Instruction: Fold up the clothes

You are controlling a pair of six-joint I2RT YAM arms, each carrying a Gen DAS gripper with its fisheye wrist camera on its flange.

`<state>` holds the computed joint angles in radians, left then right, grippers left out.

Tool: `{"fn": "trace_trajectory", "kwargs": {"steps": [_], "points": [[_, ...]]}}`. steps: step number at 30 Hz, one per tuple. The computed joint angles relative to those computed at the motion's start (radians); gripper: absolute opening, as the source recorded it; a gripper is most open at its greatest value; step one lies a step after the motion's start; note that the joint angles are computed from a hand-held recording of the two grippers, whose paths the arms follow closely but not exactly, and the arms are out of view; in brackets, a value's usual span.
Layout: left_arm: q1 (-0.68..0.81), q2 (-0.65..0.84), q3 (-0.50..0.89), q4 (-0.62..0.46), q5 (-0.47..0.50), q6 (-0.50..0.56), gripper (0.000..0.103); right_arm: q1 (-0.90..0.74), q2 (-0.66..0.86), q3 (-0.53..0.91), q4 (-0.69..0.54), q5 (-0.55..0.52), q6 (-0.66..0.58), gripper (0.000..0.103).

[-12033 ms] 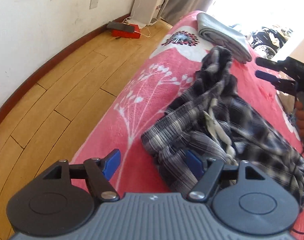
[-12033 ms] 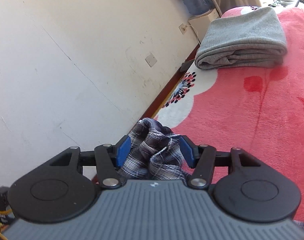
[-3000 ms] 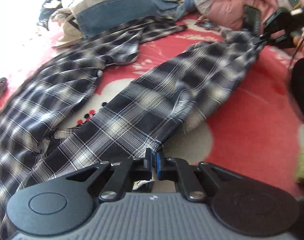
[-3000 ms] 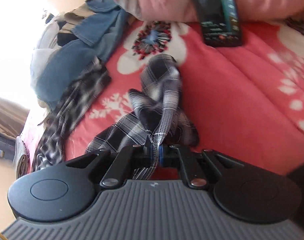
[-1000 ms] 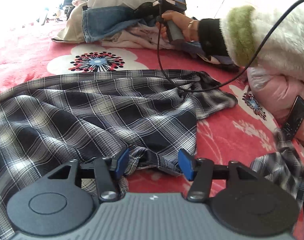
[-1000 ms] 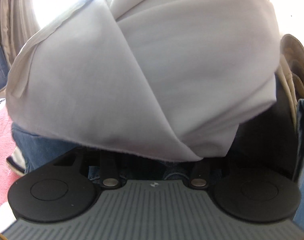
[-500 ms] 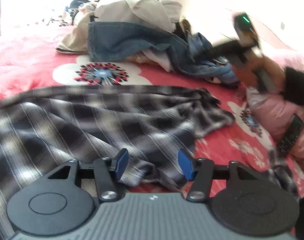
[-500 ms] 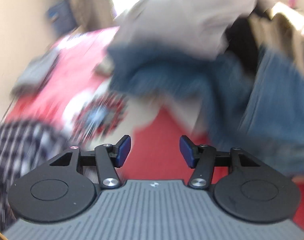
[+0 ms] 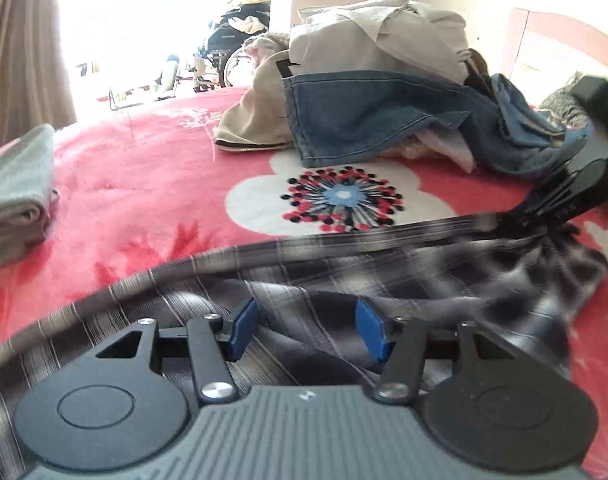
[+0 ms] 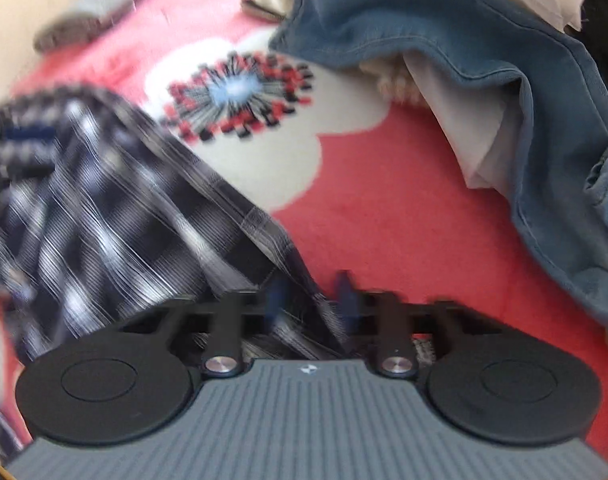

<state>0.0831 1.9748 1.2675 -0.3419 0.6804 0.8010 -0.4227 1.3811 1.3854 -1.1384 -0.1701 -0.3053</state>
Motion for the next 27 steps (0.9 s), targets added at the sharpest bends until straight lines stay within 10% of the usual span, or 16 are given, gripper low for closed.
{"fn": "trace_trajectory", "kwargs": {"steps": [15, 22, 27], "points": [[-0.104, 0.126, 0.052, 0.247, -0.197, -0.103, 0.058, 0.107, 0.101, -0.048, 0.361, 0.291, 0.015, 0.003], [-0.116, 0.156, 0.092, 0.249, -0.217, -0.137, 0.06, -0.1, 0.233, 0.071, 0.346, 0.026, 0.268, 0.046], [-0.126, 0.157, 0.087, 0.265, -0.235, -0.152, 0.061, -0.295, 0.228, 0.134, 0.271, -0.223, 0.405, 0.047]]}}
